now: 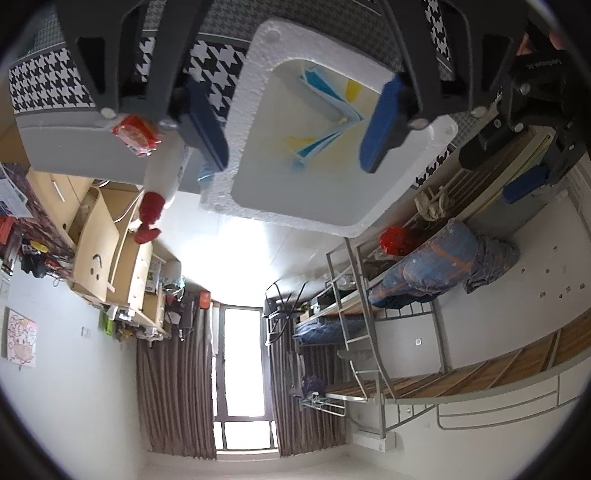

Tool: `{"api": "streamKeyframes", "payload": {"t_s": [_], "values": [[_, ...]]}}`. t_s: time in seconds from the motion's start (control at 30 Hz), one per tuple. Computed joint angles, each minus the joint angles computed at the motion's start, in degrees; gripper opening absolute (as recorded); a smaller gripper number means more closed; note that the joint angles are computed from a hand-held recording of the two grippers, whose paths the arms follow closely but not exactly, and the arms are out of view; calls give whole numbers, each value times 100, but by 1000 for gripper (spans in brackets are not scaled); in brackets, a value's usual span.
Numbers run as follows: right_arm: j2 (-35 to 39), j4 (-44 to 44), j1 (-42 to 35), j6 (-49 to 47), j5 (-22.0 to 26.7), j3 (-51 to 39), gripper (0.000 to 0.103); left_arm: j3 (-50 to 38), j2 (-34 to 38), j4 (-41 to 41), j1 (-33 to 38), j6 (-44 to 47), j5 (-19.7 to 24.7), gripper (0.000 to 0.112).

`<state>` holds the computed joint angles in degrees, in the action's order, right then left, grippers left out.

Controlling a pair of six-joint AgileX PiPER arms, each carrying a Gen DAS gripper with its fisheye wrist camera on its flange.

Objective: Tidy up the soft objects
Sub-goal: 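Withdraw both grippers from the box back toward the remaining soft items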

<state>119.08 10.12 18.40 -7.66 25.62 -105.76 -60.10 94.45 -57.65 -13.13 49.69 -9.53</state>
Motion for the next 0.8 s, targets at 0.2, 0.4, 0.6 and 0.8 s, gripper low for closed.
{"api": "streamKeyframes", "payload": {"t_s": [0.2, 0.4, 0.6, 0.8], "values": [[-213, 26, -17, 33, -281, 346, 84, 11, -40, -195, -100, 195, -60, 102], [-427, 261, -60, -179, -502, 683, 85, 16, -82, -310, -213, 332, -98, 102], [-669, 437, -90, -330, -770, 1111, 85, 43, -165, -412, -314, 433, -142, 102], [-934, 733, -135, -644, -984, 1498, 86, 118, -282, -549, -443, 574, -246, 102]]}}
